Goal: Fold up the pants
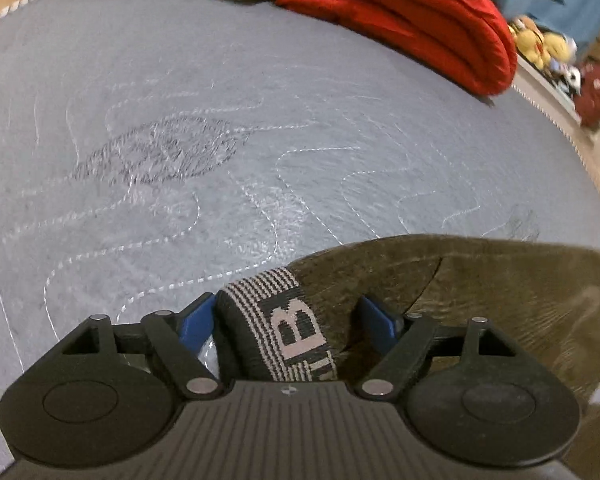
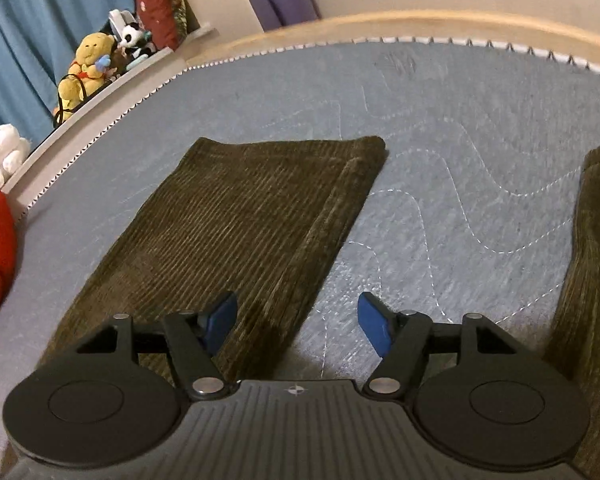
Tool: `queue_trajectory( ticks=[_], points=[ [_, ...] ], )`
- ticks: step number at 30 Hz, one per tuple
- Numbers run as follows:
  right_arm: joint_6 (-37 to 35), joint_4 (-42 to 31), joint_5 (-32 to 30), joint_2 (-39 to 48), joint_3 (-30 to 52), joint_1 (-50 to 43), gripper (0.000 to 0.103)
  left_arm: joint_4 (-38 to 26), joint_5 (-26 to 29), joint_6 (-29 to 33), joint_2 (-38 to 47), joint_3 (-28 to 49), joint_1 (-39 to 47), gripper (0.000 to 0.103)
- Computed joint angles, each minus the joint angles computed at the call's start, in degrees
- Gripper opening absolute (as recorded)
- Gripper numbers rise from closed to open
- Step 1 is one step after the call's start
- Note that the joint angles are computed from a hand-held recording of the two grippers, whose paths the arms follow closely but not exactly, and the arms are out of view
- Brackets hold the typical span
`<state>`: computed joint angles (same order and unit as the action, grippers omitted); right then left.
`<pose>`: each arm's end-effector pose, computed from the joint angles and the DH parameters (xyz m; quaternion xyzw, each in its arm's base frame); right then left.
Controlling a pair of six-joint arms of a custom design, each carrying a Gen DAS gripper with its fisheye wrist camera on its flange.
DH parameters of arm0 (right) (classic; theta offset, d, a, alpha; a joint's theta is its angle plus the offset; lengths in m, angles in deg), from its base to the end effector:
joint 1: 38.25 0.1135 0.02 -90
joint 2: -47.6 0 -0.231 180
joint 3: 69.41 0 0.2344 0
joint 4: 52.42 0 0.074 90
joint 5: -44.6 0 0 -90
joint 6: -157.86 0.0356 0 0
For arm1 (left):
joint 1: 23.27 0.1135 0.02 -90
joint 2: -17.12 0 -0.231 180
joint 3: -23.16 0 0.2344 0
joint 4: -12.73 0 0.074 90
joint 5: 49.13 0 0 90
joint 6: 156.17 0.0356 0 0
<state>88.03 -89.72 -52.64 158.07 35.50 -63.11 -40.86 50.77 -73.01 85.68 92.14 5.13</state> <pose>0.3777 -0.1701 0.2328 0.3270 0.8547 0.0415 0.4011 0.2099 0.1065 0.2429 -0.2602 0.9092 -0.0216 0.3245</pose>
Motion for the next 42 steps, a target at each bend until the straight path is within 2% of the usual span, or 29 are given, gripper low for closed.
queue_trajectory(
  ticks=[1,2,3,4,6,9,10,12,14,16,18,19,21,23,25,28,32,34,37,40,42],
  points=[
    [-0.21,1.03,0.46,-0.26,-0.67,0.40,0.068,0.83,-2.11,1.02,-0.48,-0.53,-1.31,0.074],
    [-0.10,1.96,0.07,-0.52,-1.35,0.68,0.060,1.15,-3.61,1.51,-0.81,-0.71,-2.27,0.067],
    [0.08,2.78,-0.59,-0.07,-1.36,0.81,0.047,1.45,-4.20,1.36,-1.34,-0.96,-2.77,0.060],
    [-0.54,3.06,-1.75,0.87,-0.63,0.67,0.040,1.53,-3.60,0.83,-1.37,-0.65,-2.48,0.055],
    [-1.65,2.90,-1.06,1.17,-0.29,1.10,0.014,2.40,-2.21,1.54,-1.10,-0.18,-1.32,0.043],
    [0.14,4.63,-2.10,0.63,-1.66,0.42,0.010,6.60,-5.13,2.90,-2.60,-1.12,-3.21,0.039],
    [0.84,6.05,-0.49,-0.77,-3.58,0.80,0.009,9.01,-6.69,3.71,-3.52,-1.80,-4.02,0.039],
    [3.93,9.57,6.52,-3.81,-7.75,2.48,0.008,13.65,-8.86,5.27,-4.41,-2.60,-5.02,0.039],
    [6.02,10.05,10.78,-5.13,-9.13,3.88,0.009,14.59,-9.33,5.00,-2.45,-1.09,-5.44,0.039],
    [7.50,6.77,11.53,-4.28,-7.81,4.56,0.010,11.46,-9.25,4.00,0.62,1.43,-5.55,0.044],
    [5.08,4.96,10.51,-3.53,-6.67,4.36,0.012,9.73,-10.03,2.59,1.71,1.69,-5.36,0.054],
    [3.11,3.07,10.32,-3.20,-5.14,4.29,0.014,9.35,-10.07,2.49,1.22,1.52,-5.07,0.055],
    [2.69,-1.48,10.44,-3.37,-1.72,3.74,0.040,7.64,-9.33,2.74,-0.03,2.26,-4.53,0.059],
    [3.02,-1.66,10.16,-6.41,-2.07,3.04,0.052,5.19,-9.17,2.66,-2.09,3.32,-4.03,0.060],
    [-0.13,-3.33,8.17,-9.60,-1.38,3.05,0.053,3.23,-9.36,2.10,-3.90,4.11,-3.79,0.064],
    [-4.13,-4.99,4.93,-16.38,-2.85,4.26,0.052,-3.13,-5.46,-0.34,-7.47,6.02,-0.62,0.067],
    [-8.98,-11.71,-0.75,-27.44,-3.80,6.81,0.052,-16.93,0.86,-2.13,-10.93,9.15,4.97,0.067],
    [-10.72,-16.32,-3.62,-32.41,-3.10,8.33,0.053,-25.37,3.45,1.02,-13.48,9.58,8.54,0.067],
    [-12.67,-22.63,-10.22,-41.93,-5.66,9.14,0.055,-33.91,7.52,11.46,-21.15,6.65,15.70,0.069],
    [-14.68,-26.65,-14.51,-51.44,-11.17,10.01,0.062,-38.87,12.85,21.51,-26.43,1.97,23.19,0.074],
    [-15.22,-28.42,-17.22,-57.37,-15.93,9.78,0.062,-41.61,14.71,26.27,-24.07,1.01,23.83,0.074]
  ],
)
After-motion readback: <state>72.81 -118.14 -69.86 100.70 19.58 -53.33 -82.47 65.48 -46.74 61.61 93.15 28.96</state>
